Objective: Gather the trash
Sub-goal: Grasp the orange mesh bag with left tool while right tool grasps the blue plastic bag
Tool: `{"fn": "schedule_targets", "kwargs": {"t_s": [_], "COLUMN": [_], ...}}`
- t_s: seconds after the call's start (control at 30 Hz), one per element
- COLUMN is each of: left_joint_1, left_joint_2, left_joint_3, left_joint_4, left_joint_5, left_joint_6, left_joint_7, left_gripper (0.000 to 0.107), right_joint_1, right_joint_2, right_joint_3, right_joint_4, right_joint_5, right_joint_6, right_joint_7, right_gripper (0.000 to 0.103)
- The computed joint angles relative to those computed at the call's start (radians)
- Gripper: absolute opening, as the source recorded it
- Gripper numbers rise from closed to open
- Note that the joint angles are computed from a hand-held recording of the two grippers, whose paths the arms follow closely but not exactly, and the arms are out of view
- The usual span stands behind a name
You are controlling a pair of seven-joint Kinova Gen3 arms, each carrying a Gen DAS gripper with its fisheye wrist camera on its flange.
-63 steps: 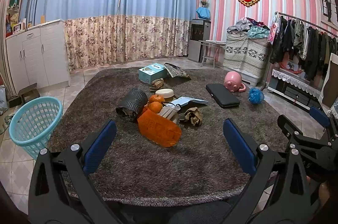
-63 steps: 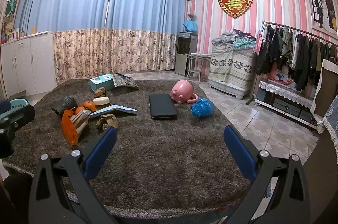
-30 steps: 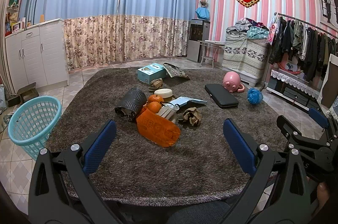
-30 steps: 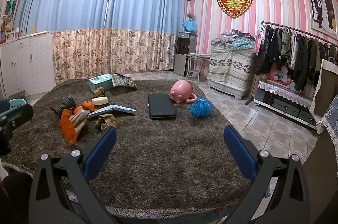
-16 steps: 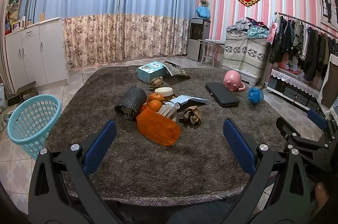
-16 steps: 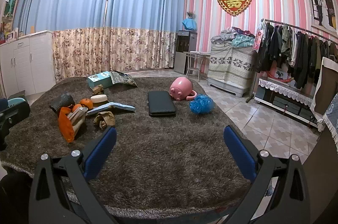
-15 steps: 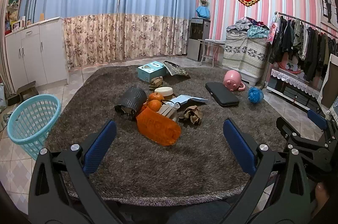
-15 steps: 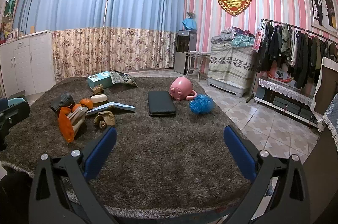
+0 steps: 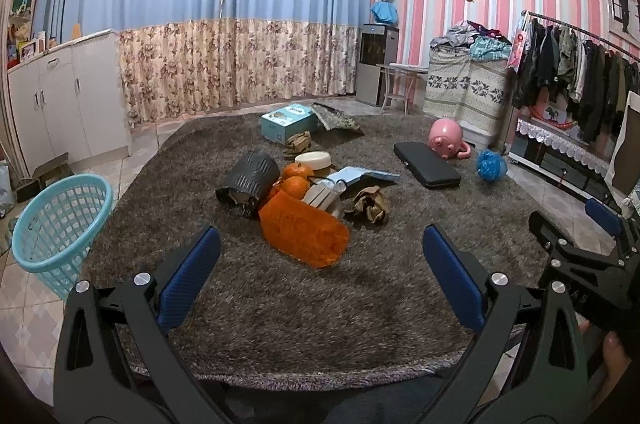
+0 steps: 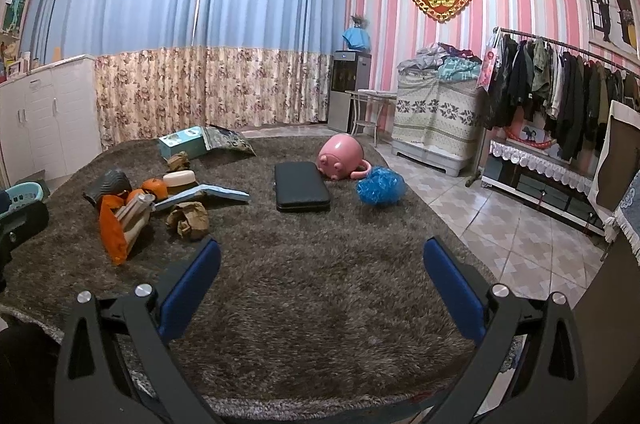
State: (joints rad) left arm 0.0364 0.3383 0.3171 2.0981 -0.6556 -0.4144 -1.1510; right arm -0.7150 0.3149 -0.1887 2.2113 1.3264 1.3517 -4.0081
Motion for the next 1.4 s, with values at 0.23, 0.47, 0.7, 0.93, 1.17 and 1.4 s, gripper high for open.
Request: {"fn": "schedule_targets", "kwargs": {"t_s": [0.23, 0.47, 0.7, 0.93, 1.17, 1.4], "left_joint_1": [-0.036, -0.121, -0.022, -0.023, -0.093, -0.155], "left_joint_2": [0.08, 0.2, 0.277, 0.305, 0.32, 0.332], "left_joint_3": [0.066, 0.258, 0.217, 0.226, 0.3, 0.362], "left_joint_4": [-0.093, -0.247, -0.372, -0.399, -0.384, -0.378], "left_joint_5": [-0.039, -0.062, 0.024, 0.097, 0.17, 0.254], "left_joint_6": [0.122, 0.3, 0.416, 0.452, 0.462, 0.481], "left_joint_7": [0.017, -0.025, -0.11, -0.205, -0.311, -0.404], "left_gripper": [0.098, 0.098, 0.097, 0.067, 0.053, 0.036], "right_joint_1": [0.047, 0.14, 0.221, 0.312, 0.454, 0.562], "right_joint_2": [0.008, 0.006, 0.027, 0.063, 0.088, 0.136], "right_joint_3": [0.021, 0.056, 0.089, 0.13, 0.185, 0.238], "right_joint_4": [0.025, 0.035, 0.002, -0.022, -0.111, -0.228], "right_joint_5": [0.02, 0.057, 0.05, 0.124, 0.176, 0.165], "right_joint_6": [-0.036, -0.088, -0.15, -0.22, -0.362, -0.503], "right_joint_7": [-0.013, 0.016, 0.102, 0.147, 0.217, 0.322], "right_gripper": [0.099, 0.099, 0.099, 0.099, 0.099, 0.098]}}
